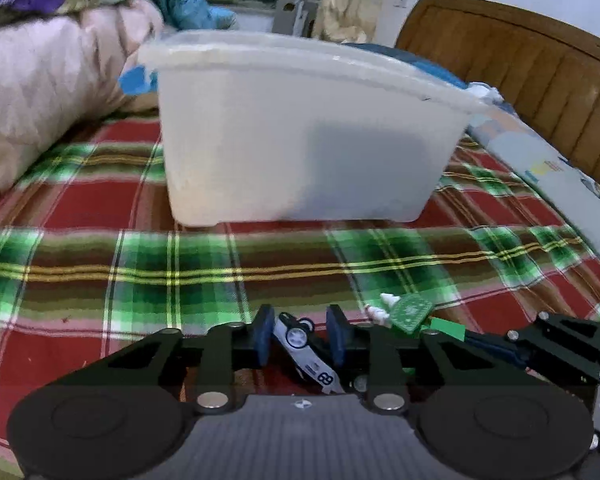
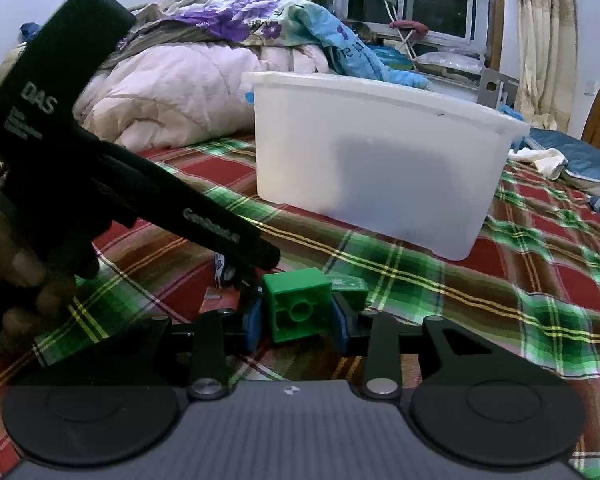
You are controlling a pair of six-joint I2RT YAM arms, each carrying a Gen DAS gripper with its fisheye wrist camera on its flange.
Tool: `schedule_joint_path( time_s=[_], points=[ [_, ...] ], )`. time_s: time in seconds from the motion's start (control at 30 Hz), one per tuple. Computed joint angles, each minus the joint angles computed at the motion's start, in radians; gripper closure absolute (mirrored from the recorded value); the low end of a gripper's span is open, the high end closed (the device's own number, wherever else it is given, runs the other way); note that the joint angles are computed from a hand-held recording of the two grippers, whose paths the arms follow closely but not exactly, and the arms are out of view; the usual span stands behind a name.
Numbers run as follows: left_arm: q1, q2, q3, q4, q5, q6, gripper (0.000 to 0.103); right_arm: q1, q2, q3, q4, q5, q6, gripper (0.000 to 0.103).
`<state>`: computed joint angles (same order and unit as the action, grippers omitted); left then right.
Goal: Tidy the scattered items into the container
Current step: 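Grasp the white toy car with the left tool while the right tool grasps the green block, then drop the white car into the white box while the right tool releases the green block there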
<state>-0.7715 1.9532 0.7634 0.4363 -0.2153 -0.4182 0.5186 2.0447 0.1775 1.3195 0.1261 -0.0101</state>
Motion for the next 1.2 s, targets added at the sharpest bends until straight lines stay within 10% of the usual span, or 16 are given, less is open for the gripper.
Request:
schedule_joint_path(
  time_s=[1.2],
  points=[
    [-0.074,-0.065,-0.050,-0.043,-0.018,0.034,0.076,-0.030,-0.069,-0.082,0.063,-0.001,0.016,0.064]
  ],
)
